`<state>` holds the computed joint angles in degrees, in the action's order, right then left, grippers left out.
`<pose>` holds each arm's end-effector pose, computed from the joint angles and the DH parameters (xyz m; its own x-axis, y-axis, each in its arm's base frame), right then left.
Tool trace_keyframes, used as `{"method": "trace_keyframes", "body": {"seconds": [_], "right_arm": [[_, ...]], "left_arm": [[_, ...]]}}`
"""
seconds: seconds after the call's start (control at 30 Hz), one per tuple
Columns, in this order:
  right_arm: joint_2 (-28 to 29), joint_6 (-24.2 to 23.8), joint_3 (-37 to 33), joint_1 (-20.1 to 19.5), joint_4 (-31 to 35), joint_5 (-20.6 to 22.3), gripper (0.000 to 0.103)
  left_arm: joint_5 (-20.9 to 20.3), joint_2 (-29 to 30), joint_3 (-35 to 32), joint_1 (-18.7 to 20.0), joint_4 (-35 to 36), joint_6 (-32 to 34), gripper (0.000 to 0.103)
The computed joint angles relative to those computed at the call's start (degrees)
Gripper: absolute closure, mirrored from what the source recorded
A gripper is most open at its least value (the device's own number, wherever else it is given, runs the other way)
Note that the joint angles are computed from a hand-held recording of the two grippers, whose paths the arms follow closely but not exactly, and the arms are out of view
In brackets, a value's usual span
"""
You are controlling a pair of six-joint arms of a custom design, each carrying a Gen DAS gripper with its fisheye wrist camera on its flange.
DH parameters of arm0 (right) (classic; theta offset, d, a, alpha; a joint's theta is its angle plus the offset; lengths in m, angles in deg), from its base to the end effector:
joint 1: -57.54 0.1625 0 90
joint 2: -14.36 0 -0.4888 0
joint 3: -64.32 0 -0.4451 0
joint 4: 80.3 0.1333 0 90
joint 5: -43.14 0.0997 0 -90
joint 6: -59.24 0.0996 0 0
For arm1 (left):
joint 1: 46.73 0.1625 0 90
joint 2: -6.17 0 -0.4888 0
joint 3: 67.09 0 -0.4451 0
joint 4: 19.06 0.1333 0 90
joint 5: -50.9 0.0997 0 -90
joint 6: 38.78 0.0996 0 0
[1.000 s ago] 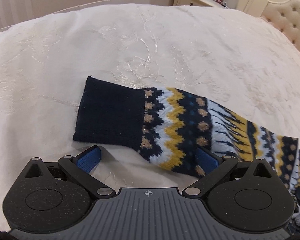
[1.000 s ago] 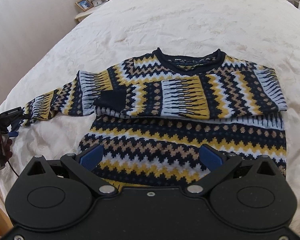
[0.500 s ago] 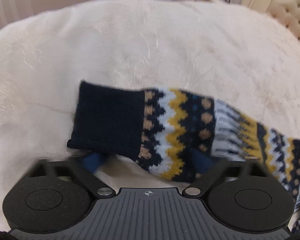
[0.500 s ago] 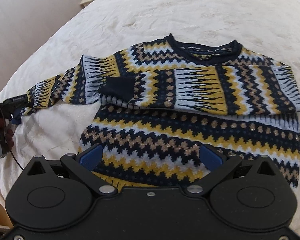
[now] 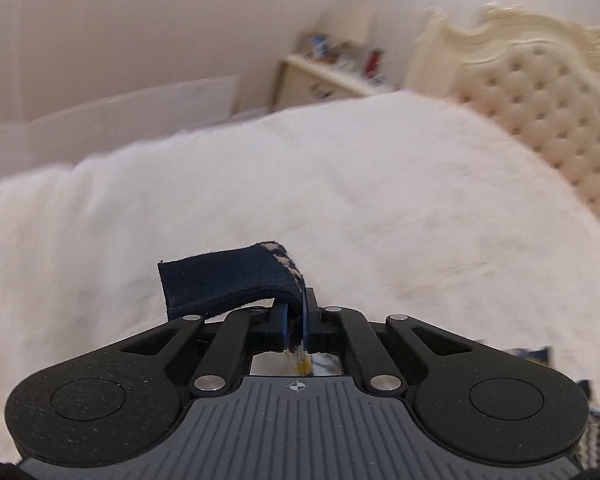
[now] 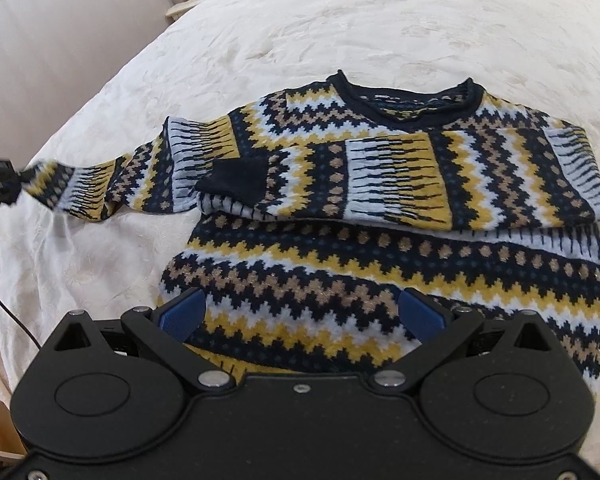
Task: Fold small clothes
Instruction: 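Grasp the navy cuff with the left gripper and lift it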
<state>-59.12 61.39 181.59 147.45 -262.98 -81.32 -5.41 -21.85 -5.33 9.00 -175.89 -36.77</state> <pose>0.0760 -0.5878 0.3442 -0.8232 0.4520 0.3435 0.0319 0.6410 -0.7669 -0.3681 -0.8751 0.1299 -0.8411 0.2424 -0.4836 0.5016 0.6843 -0.5293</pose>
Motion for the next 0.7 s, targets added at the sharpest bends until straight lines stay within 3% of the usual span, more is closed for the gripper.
{"method": "trace_keyframes", "body": {"seconds": [0.27,0.47,0.7], "right_arm": [[-4.4,0.1,5.6,-2.2,-4.4,2.9,0.001],[-9.0,0.9,10.1,-4.8,-7.1,4.7,0.001],[-14.5,0.0,13.9,-8.2,-8.3,6.7,0.001]], "left_arm": [[-7.7,0.0,0.9,-5.3,-3.3,6.0,0.097],[-12.9,3.8,-2.2,-8.1,-1.9,7.8,0.097],[-16.9,8.1,-3.7,-11.0,2.5,4.6,0.097]]}}
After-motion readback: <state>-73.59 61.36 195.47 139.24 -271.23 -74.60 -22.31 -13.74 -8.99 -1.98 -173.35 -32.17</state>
